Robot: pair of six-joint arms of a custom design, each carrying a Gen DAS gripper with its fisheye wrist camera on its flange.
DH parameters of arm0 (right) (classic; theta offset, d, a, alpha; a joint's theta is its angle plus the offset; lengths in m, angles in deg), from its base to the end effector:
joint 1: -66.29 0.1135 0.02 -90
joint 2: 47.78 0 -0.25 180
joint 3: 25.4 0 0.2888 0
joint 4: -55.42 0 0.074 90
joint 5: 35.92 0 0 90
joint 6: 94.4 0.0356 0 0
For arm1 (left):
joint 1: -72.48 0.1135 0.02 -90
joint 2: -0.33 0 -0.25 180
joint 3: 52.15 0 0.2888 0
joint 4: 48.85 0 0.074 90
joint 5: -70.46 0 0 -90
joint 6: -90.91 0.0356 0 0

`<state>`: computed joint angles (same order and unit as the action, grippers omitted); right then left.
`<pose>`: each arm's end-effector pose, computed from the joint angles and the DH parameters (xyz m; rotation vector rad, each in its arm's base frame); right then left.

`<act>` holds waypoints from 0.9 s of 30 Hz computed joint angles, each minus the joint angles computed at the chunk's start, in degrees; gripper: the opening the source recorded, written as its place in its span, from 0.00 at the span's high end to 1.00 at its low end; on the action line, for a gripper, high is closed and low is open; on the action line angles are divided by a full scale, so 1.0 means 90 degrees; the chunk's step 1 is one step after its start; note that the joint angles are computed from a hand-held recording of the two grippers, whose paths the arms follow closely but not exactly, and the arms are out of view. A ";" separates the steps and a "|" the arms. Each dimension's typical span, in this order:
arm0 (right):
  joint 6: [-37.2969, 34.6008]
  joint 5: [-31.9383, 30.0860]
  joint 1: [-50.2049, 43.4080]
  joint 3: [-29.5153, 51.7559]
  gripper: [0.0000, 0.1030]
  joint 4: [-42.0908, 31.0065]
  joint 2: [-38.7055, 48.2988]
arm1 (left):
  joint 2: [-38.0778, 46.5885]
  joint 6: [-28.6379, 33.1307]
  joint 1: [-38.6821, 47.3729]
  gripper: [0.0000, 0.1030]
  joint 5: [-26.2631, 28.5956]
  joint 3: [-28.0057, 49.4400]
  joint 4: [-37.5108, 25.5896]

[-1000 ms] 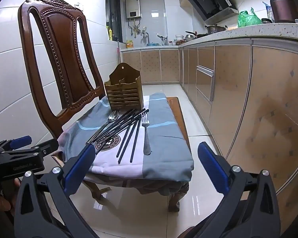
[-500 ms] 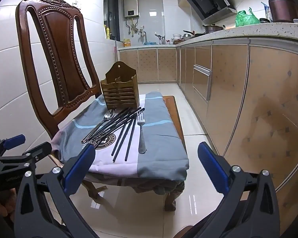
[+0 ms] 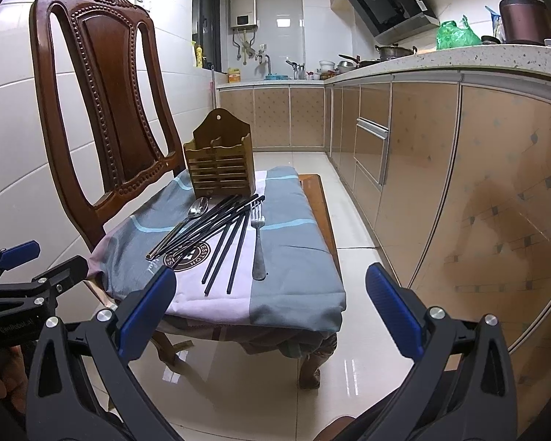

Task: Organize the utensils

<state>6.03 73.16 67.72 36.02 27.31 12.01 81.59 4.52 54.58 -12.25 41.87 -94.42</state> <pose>0.2794 -0.0047 0.2898 0.3645 1.9785 -0.2065 0.3370 -0.1136 0.3652 0.4746 2.0985 -0.2817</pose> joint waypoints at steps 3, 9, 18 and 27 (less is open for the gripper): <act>0.0002 0.0001 0.0002 -0.0004 0.02 0.0004 0.0006 | 0.0007 -0.0021 -0.0004 0.04 -0.0007 -0.0005 -0.0012; 0.0001 0.0026 0.0022 -0.0002 0.02 0.0018 0.0022 | 0.0037 -0.0004 -0.0004 0.04 -0.0011 0.0001 -0.0010; -0.0124 0.0207 0.0150 -0.0009 0.02 0.0055 0.0058 | 0.0020 -0.0074 0.0131 0.04 0.0036 -0.0021 0.0047; -0.0059 0.0152 0.0176 -0.0122 0.02 0.0005 -0.0215 | -0.0009 -0.0093 0.0187 0.04 -0.0145 -0.0132 0.0244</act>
